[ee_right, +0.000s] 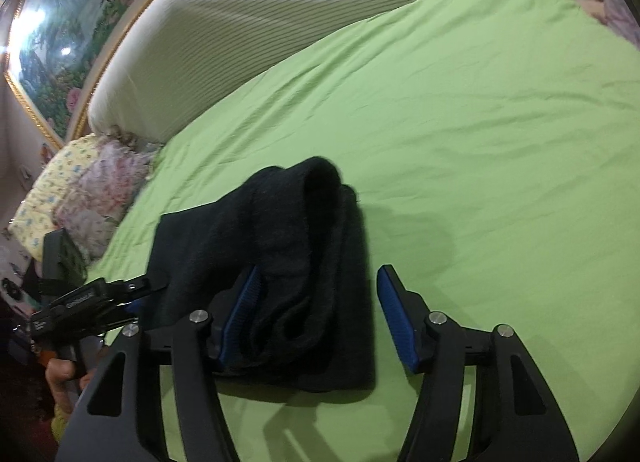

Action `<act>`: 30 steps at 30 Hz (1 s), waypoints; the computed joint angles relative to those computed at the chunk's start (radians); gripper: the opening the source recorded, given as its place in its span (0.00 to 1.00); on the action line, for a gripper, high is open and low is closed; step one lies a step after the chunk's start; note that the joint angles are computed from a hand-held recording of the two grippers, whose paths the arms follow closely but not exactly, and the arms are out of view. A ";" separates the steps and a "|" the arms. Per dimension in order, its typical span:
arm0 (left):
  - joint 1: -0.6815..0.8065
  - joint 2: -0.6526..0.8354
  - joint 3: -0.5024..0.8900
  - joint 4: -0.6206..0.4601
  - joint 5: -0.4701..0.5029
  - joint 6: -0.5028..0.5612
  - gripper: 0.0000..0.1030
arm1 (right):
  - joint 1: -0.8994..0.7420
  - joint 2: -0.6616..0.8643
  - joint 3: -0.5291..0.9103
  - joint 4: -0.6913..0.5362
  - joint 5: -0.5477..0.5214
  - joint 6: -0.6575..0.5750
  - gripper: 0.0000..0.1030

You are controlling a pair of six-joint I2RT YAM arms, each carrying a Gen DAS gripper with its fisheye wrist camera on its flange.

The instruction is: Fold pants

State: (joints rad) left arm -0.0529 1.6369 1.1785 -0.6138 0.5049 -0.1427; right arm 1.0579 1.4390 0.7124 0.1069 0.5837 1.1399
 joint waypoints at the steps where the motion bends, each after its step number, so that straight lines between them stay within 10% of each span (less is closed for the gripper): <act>1: -0.004 0.006 0.000 0.004 -0.007 0.002 0.73 | -0.004 0.007 -0.010 0.023 -0.008 0.002 0.58; 6: 0.000 0.028 -0.011 0.021 0.025 0.002 0.61 | -0.032 0.013 -0.113 0.236 -0.090 0.013 0.57; 16: -0.001 -0.026 -0.034 0.026 0.021 0.009 0.39 | 0.002 -0.008 -0.105 0.257 -0.061 -0.091 0.42; 30: 0.002 -0.082 -0.025 -0.031 0.025 0.021 0.40 | -0.021 -0.023 -0.080 0.167 -0.084 -0.036 0.47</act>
State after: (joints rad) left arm -0.0512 1.5548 1.1535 -0.6451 0.5298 -0.1213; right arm 1.0366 1.4156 0.6322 0.2742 0.4997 1.1037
